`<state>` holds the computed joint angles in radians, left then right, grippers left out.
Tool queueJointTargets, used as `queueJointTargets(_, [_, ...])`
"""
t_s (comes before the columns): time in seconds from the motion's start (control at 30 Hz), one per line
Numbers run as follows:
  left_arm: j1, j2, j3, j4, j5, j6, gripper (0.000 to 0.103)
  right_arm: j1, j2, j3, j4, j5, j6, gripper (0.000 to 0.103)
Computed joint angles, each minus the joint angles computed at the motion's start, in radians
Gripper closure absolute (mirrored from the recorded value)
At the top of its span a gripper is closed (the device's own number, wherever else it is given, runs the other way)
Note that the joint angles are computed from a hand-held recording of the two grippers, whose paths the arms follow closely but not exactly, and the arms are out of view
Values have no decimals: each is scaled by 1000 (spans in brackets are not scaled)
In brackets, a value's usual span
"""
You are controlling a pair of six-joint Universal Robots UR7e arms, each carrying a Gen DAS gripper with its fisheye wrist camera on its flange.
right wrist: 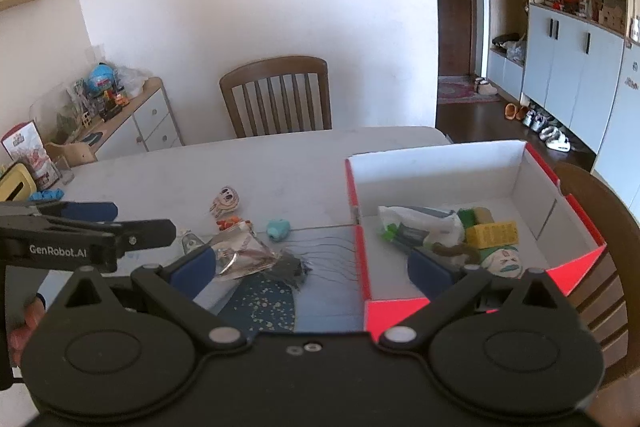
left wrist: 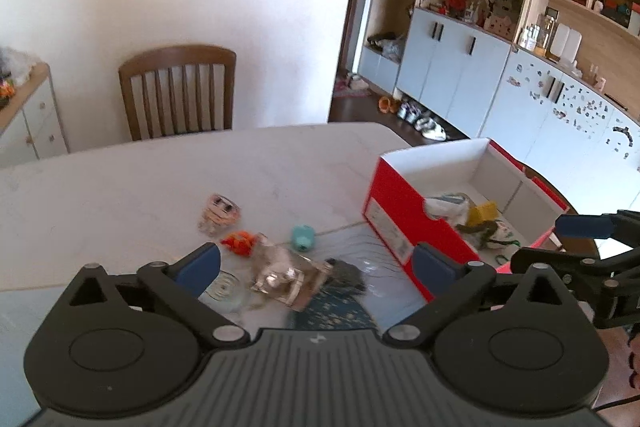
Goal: Organize objects
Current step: 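Withdraw both tools from the shoebox back over the table items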
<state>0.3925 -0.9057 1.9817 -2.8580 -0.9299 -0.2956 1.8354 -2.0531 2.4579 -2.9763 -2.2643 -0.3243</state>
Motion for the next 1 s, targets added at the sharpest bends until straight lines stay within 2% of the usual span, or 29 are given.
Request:
queueJointTargets(0.07, [6,-4,18,-37,22,27,0,16,31,9,-54,-11,-16,1])
queueJointTargets(0.2, [27,-20,50,-94,11,69,0,51,112,22,-164,-60,-71,1])
queueJointTargets(0.37, [54,-34,71,-101,5,98,0,49,173,32,-242,-59,-74,1])
queueJointTargets(0.47, [75,-39,72,-91,-13,95,0,29,184,31,-223,-24,-48,1])
queueJointTargets(0.67, [115,-23,80,-107,-12,109,0,14,240,12,-222,-5,-60,1])
queueJointTargets(0.8, [142,0,76,-119,-10,117,0,3,309,-2,-272,-27,-94,1])
queueJointTargets(1.0, [186,42,51,-120,2,138,0,-56,347,-22,-248,3,-56,6])
